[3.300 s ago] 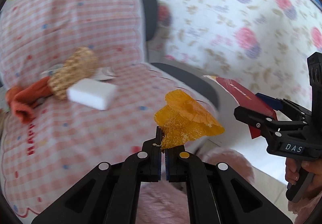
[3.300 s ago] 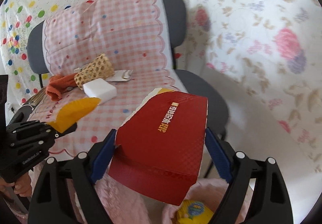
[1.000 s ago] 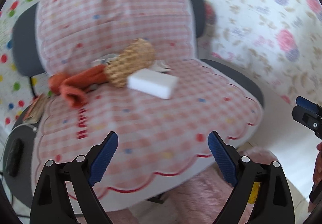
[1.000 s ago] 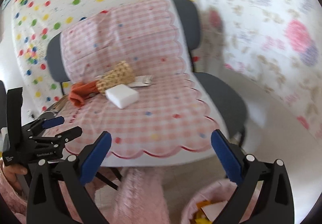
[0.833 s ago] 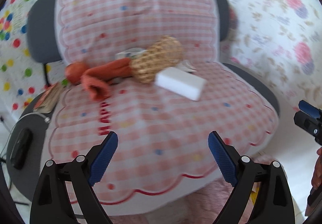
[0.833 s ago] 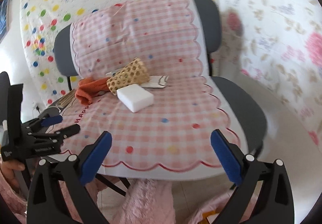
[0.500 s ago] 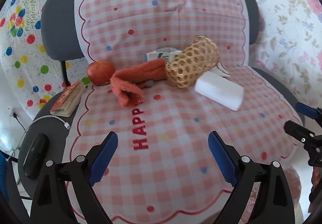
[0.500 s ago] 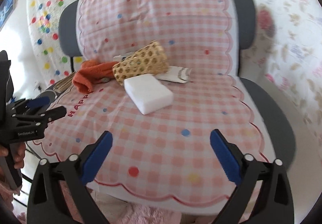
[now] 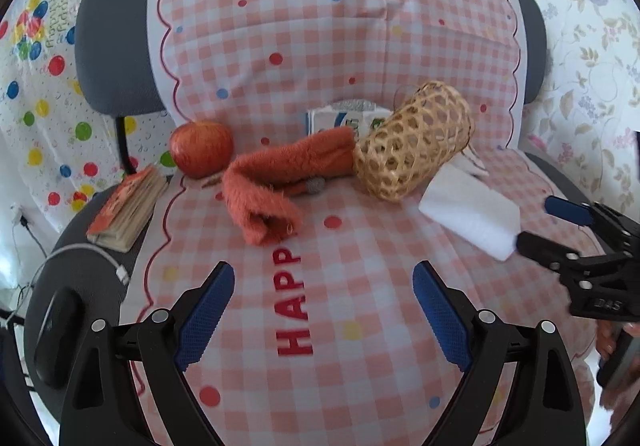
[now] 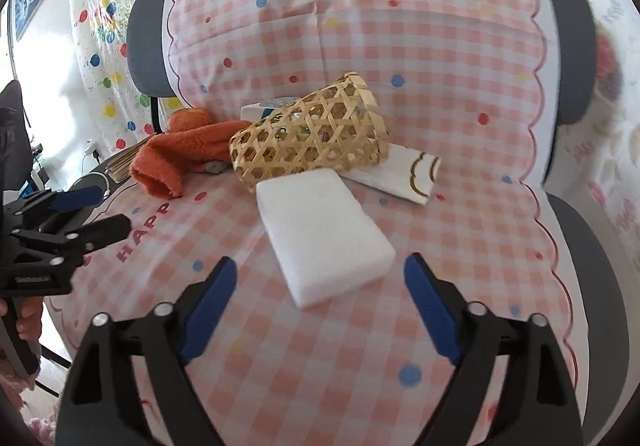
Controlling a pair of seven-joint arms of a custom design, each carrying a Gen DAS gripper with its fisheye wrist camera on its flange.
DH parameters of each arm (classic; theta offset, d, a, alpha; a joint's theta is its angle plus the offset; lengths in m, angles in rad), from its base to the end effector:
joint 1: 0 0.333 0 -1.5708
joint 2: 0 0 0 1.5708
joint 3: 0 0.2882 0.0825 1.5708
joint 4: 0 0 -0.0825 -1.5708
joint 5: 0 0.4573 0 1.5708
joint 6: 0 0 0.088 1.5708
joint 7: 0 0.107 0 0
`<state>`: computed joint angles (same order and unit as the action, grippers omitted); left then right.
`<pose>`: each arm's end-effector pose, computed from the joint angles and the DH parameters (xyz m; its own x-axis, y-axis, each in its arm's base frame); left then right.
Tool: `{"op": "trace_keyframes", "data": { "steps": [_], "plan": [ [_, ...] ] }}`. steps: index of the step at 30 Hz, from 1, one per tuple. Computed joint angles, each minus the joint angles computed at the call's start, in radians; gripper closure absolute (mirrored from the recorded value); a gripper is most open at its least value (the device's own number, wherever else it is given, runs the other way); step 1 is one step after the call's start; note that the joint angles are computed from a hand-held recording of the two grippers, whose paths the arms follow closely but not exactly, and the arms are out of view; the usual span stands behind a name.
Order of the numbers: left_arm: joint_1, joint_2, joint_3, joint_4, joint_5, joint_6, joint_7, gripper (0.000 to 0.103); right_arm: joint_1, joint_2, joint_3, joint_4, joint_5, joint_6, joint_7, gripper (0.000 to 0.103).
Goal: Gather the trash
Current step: 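Grasp the white sponge block with the right gripper, then grasp the bamboo woven cylinder with the left gripper and lift it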
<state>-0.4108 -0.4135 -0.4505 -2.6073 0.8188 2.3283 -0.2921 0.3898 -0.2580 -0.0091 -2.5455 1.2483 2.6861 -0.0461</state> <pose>0.3379 -0.3467 0.3248 0.4276 -0.9029 0.0432 -0.6275 -0.3309 -0.7048 0.4879 0.1629 0.3135 0.8185 -0.5728 -0.0433 -0.4239 -0.5513 -0.7186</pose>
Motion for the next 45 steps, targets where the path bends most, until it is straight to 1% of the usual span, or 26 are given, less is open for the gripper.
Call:
{"op": "trace_keyframes", "data": {
  "steps": [3, 5, 7, 9, 10, 11, 12, 13, 15, 16, 17, 19, 22, 24, 25, 29, 35, 41, 43, 45],
  "plan": [
    [0.01, 0.005, 0.003, 0.002, 0.016, 0.005, 0.004, 0.014, -0.004, 0.075, 0.016, 0.062, -0.047, -0.003, 0.034, 0.011],
    [0.012, 0.015, 0.004, 0.007, 0.019, 0.002, 0.012, 0.014, -0.012, 0.122, 0.026, 0.101, -0.08, -0.024, 0.054, 0.01],
    [0.012, 0.02, 0.007, 0.008, 0.022, 0.006, 0.02, 0.014, -0.02, 0.163, 0.041, 0.129, -0.111, -0.022, 0.07, 0.009],
    [0.011, 0.02, 0.01, 0.003, 0.023, 0.018, 0.021, 0.014, -0.035, 0.193, 0.056, 0.15, -0.192, -0.031, 0.144, 0.01],
    [0.011, 0.021, 0.011, 0.002, 0.023, 0.022, 0.025, 0.014, -0.04, 0.187, 0.059, 0.145, -0.188, -0.04, 0.138, 0.015],
    [0.011, 0.021, 0.01, 0.002, 0.025, 0.023, 0.027, 0.014, -0.043, 0.177, 0.06, 0.137, -0.179, -0.046, 0.126, 0.023],
    [0.011, 0.021, 0.008, 0.002, 0.028, 0.023, 0.027, 0.014, -0.046, 0.161, 0.058, 0.124, -0.172, -0.06, 0.112, 0.027],
    [0.011, 0.023, 0.007, 0.004, 0.031, 0.023, 0.032, 0.014, -0.05, 0.137, 0.055, 0.102, -0.179, -0.073, 0.108, 0.034],
    [0.013, 0.026, 0.008, 0.008, 0.038, 0.027, 0.038, 0.014, -0.051, 0.104, 0.05, 0.07, -0.185, -0.071, 0.104, 0.035],
    [0.016, 0.031, 0.01, 0.012, 0.044, 0.038, 0.043, 0.014, -0.048, 0.082, 0.048, 0.046, -0.179, -0.052, 0.098, 0.036],
    [0.018, 0.035, 0.011, 0.015, 0.048, 0.042, 0.044, 0.013, -0.043, 0.053, 0.047, 0.016, -0.168, -0.01, 0.097, 0.037],
    [0.028, 0.05, 0.015, 0.028, 0.067, 0.063, 0.05, 0.013, -0.035, 0.01, 0.033, -0.024, -0.156, 0.035, 0.115, 0.038],
    [0.049, 0.093, 0.022, 0.063, 0.107, 0.087, 0.067, 0.013, -0.029, -0.049, -0.007, -0.065, -0.135, 0.036, 0.15, 0.038],
    [0.062, 0.128, 0.033, 0.095, 0.134, 0.099, 0.09, 0.014, -0.019, -0.088, -0.033, -0.086, -0.105, 0.039, 0.129, 0.038],
    [0.069, 0.145, 0.04, 0.111, 0.15, 0.11, 0.102, 0.014, -0.01, -0.106, -0.046, -0.097, -0.073, 0.056, 0.104, 0.038],
    [0.087, 0.223, 0.067, 0.184, 0.196, 0.115, 0.157, 0.014, 0.019, -0.1, -0.066, -0.08, 0.025, 0.124, 0.055, 0.037],
    [0.084, 0.372, 0.119, 0.313, 0.217, 0.085, 0.237, 0.013, -0.013, -0.035, -0.062, -0.017, 0.063, 0.103, 0.118, 0.037],
    [0.049, 0.512, 0.165, 0.459, 0.207, -0.005, 0.414, 0.013, -0.046, -0.011, -0.045, -0.003, 0.066, 0.085, 0.135, 0.037],
    [0.041, 0.536, 0.181, 0.482, 0.193, -0.018, 0.449, 0.014, -0.052, -0.01, -0.043, -0.006, 0.066, 0.083, 0.136, 0.037],
    [0.035, 0.533, 0.192, 0.477, 0.185, -0.006, 0.438, 0.023, -0.057, -0.015, -0.042, -0.013, 0.07, 0.081, 0.134, 0.037]
  ]
}}
